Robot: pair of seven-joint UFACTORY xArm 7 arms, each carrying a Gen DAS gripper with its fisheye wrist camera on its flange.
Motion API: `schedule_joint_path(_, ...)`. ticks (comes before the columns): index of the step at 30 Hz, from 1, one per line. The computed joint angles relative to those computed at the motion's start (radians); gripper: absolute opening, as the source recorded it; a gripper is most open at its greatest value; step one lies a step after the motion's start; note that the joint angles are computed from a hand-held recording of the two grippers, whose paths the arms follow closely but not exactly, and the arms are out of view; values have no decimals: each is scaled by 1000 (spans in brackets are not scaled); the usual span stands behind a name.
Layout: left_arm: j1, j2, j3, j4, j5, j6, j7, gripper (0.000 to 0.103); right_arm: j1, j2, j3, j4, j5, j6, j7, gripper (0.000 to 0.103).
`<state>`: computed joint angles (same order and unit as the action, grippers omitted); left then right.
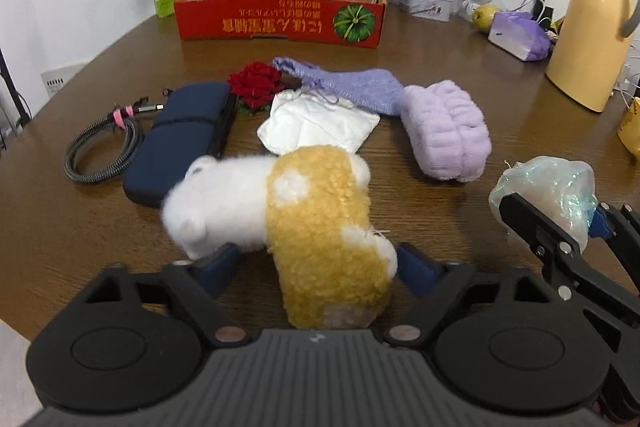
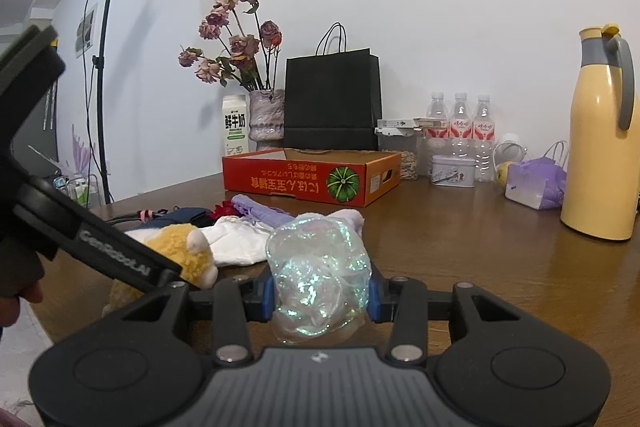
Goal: Organize objects
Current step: 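Lift the plush and bag and carry both toward the red box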
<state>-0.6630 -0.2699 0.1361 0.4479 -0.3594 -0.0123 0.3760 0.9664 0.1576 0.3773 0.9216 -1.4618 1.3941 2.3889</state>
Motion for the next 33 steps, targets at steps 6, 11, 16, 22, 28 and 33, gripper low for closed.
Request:
schedule_joint_path(6,-106,6,90,10,-114,8,99,57,2,1,2,-3,8,1,14,40)
schedule_joint_path(11,-89,-9,70,-11,-98,-13,132,54,8,10,2,11,23,11,11,40)
schedule_joint_path(16,-201,-50,195,-34,-112,-33,191,54,18,22,0,40,35,28,-23,40)
schedule_joint_path(22,-328,-133,360,-79,-46,-85,217,54,37,46,-7,93,47,55,-79,40)
schedule_joint_path(28,-419,-204,517,-93,48,-110,229,54,57,79,-25,166,51,75,-155,40)
schedule_joint_path(33,-499,-244,654,-86,127,-127,231,54,65,107,-49,231,39,78,-214,40)
